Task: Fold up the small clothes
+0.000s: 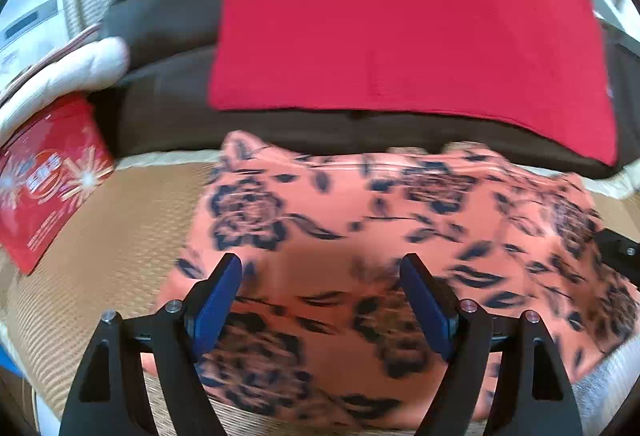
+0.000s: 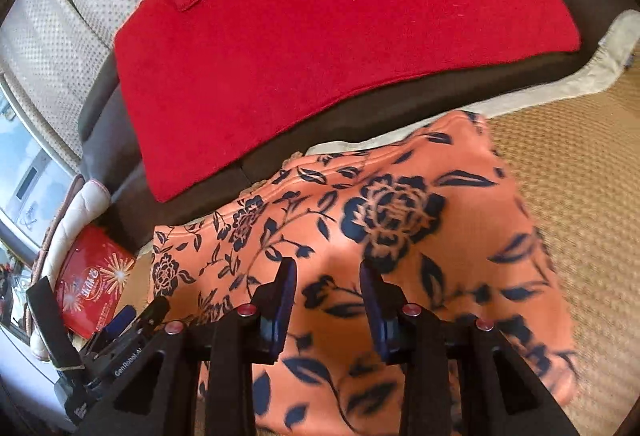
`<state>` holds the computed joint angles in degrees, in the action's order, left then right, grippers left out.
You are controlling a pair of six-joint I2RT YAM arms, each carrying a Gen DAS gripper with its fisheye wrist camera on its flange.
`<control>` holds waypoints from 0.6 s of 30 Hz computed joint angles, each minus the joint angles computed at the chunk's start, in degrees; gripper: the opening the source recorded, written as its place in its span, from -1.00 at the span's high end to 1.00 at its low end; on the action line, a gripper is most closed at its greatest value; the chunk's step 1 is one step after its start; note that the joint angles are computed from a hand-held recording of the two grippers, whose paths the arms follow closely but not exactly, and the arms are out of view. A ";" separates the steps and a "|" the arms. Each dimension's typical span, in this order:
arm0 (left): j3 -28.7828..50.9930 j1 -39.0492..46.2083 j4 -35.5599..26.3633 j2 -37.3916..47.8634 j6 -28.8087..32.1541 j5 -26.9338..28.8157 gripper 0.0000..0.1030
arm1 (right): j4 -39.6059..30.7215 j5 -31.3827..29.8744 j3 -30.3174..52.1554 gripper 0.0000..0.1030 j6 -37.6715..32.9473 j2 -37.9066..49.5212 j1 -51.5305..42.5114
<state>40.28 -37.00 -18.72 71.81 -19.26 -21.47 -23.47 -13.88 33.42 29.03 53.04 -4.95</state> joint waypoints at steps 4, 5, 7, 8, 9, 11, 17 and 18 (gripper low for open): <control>0.80 -4.82 1.22 3.66 -1.20 -1.06 -0.59 | -5.11 -1.43 -1.23 0.28 -2.50 -4.46 -4.32; 1.73 -6.27 -0.02 4.27 -2.18 -1.77 -0.59 | -6.08 -1.69 -1.48 0.28 -3.00 -5.40 -5.20; 3.33 -7.50 -0.59 7.09 -3.23 -1.04 -0.59 | -8.15 -2.97 -1.93 0.28 -4.69 -7.40 -7.58; 4.22 -7.35 -0.80 8.50 -3.31 -0.37 -0.59 | -8.96 -3.21 -2.15 0.28 -5.43 -8.24 -8.41; 5.24 -7.64 -1.25 10.41 -3.99 -0.46 -0.59 | -9.91 -3.21 -2.29 0.28 -6.32 -8.90 -9.12; 6.62 -8.71 -2.23 13.61 -5.99 -1.64 -0.59 | -11.35 -3.31 -2.64 0.28 -7.77 -9.60 -10.30; 6.24 -7.10 -0.74 16.41 -9.75 -1.32 -0.84 | -11.22 -4.76 -4.15 0.31 -11.24 -5.69 -12.14; 5.67 -6.48 0.20 16.35 -9.60 -0.60 -0.84 | -11.64 -4.39 -3.87 0.30 -11.27 -5.61 -11.78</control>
<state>45.96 -43.48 -18.52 88.16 -28.86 -22.07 -35.11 -18.27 29.55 17.76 47.43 -16.72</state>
